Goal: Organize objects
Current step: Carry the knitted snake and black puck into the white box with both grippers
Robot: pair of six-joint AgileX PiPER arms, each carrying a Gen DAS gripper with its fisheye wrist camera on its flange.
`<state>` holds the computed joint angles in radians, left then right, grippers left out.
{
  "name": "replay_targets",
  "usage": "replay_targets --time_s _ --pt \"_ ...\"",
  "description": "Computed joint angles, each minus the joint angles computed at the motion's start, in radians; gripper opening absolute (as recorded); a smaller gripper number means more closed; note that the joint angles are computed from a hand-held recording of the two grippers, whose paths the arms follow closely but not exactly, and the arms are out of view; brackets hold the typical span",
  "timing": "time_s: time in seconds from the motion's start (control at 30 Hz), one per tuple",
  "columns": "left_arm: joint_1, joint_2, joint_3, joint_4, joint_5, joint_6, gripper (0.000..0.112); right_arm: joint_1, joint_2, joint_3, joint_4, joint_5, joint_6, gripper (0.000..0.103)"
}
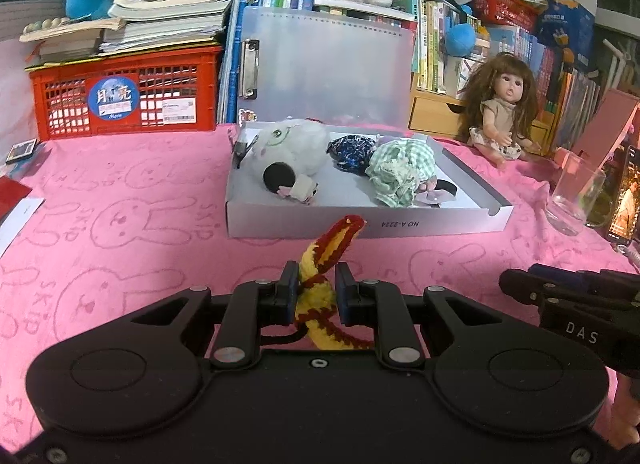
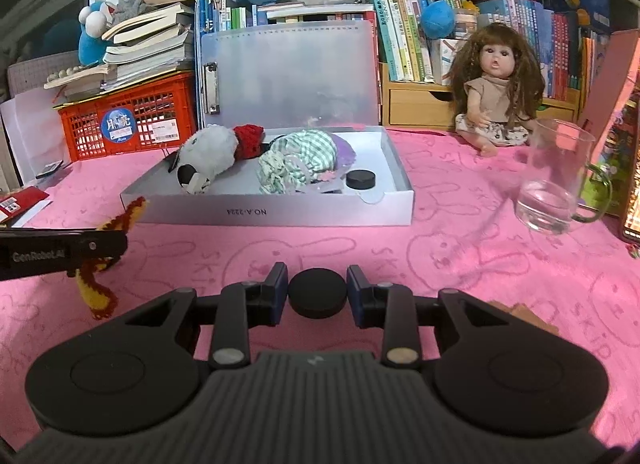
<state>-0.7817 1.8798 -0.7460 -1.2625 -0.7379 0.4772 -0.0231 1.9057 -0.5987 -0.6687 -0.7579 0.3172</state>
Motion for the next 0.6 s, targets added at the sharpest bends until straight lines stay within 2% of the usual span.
replay_targets --time_s 0.13,0.6 --pt "0.028 0.01 -0.038 0.008 0.022 0.031 0.018 0.011 0.006 -0.053 -0.04 0.038 0.063 0.036" --pt "0.171 0.059 -0.223 -0.022 0.128 0.198 0.018 0.053 0.06 -0.325 -0.316 0.213 0.474 0.036"
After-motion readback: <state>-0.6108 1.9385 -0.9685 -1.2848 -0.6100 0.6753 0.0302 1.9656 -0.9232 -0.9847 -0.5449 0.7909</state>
